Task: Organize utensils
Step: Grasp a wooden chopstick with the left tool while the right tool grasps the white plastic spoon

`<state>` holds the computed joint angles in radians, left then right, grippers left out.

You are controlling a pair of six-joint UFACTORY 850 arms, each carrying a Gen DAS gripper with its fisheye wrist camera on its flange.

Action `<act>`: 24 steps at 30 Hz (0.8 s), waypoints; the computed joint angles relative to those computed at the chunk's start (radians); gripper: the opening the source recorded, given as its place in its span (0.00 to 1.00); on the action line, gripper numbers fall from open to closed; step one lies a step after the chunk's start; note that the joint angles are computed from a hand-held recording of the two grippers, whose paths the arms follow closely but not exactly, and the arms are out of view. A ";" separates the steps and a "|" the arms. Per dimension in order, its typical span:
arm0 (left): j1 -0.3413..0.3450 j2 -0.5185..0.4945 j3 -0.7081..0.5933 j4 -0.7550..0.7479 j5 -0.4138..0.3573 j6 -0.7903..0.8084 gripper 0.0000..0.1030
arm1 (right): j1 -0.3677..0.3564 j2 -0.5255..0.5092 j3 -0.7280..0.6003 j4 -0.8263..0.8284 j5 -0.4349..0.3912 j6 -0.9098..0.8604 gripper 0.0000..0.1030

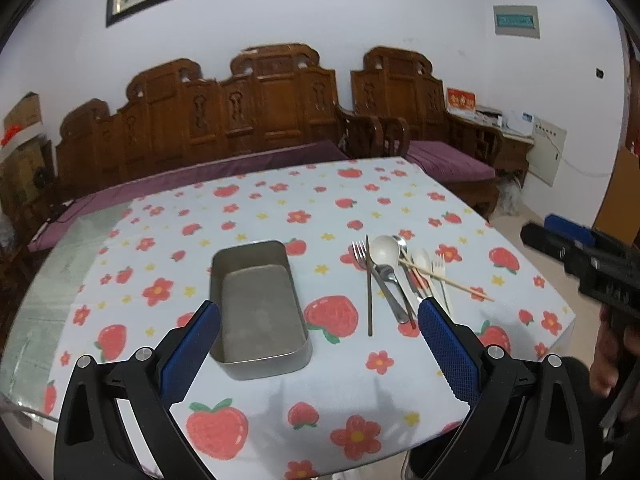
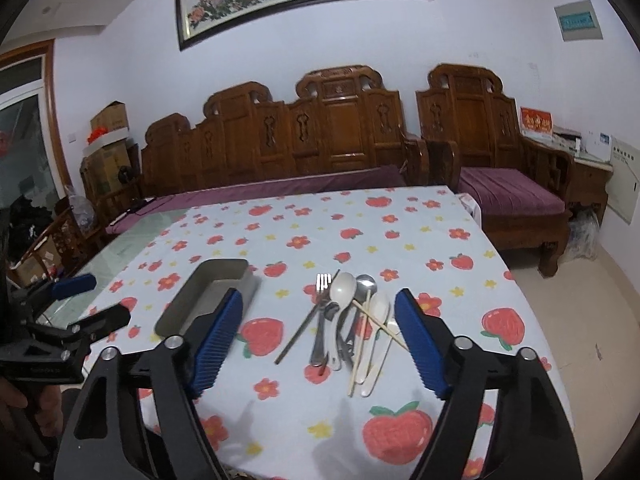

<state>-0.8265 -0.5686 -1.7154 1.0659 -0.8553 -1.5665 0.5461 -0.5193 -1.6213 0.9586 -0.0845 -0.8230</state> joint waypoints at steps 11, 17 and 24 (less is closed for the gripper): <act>0.062 -0.070 -0.058 -0.034 0.128 0.057 0.93 | -0.057 -0.244 -0.320 -0.492 -0.153 0.497 0.67; 0.097 -0.151 -0.151 -0.141 0.192 0.191 0.81 | -0.082 -0.378 -0.472 -0.521 -0.241 0.542 0.67; 0.134 -0.314 -0.337 -0.397 0.221 0.447 0.52 | -0.085 -0.456 -0.536 -0.449 -0.335 0.449 0.55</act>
